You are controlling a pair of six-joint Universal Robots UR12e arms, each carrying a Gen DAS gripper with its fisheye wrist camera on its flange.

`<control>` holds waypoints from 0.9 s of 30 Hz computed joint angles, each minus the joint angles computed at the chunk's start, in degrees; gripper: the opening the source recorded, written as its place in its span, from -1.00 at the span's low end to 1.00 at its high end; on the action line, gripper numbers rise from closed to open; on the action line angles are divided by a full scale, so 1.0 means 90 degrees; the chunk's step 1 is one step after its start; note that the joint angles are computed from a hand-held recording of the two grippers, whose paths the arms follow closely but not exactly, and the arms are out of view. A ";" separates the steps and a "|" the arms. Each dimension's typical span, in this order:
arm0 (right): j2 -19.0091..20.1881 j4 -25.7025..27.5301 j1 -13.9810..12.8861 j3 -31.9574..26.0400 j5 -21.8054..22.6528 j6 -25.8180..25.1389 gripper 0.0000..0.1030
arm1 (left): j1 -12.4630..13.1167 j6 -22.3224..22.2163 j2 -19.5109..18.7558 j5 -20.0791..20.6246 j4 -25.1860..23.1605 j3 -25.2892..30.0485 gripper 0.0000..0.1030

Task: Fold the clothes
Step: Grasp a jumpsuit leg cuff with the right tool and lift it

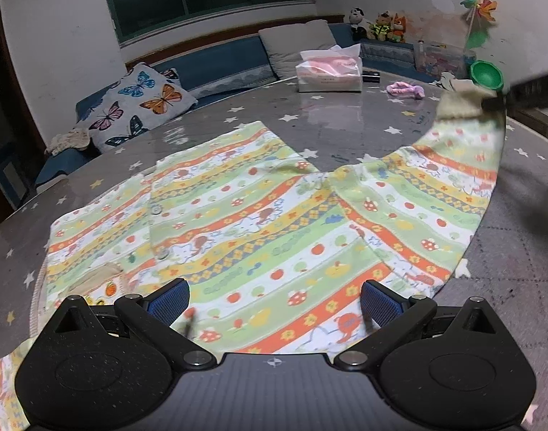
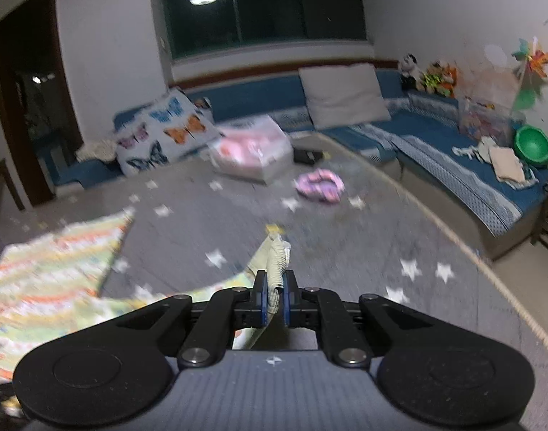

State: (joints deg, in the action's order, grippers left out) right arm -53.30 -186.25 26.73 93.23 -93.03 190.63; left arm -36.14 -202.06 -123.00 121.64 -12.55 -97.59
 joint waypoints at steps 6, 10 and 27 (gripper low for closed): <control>-0.0178 -0.0303 0.0062 -0.0009 0.0339 -0.0210 -0.86 | -0.0005 0.0150 -0.0131 -0.0156 0.0053 0.0140 1.00; -0.0258 -0.0443 0.0147 -0.0087 0.0657 -0.0395 -0.86 | 0.0012 0.0174 -0.0154 -0.0245 0.0167 0.0124 1.00; 0.0007 0.0171 0.0904 -0.1127 0.1870 -0.1366 -0.86 | 0.0011 -0.0828 0.0811 0.0754 0.1019 -0.1365 1.00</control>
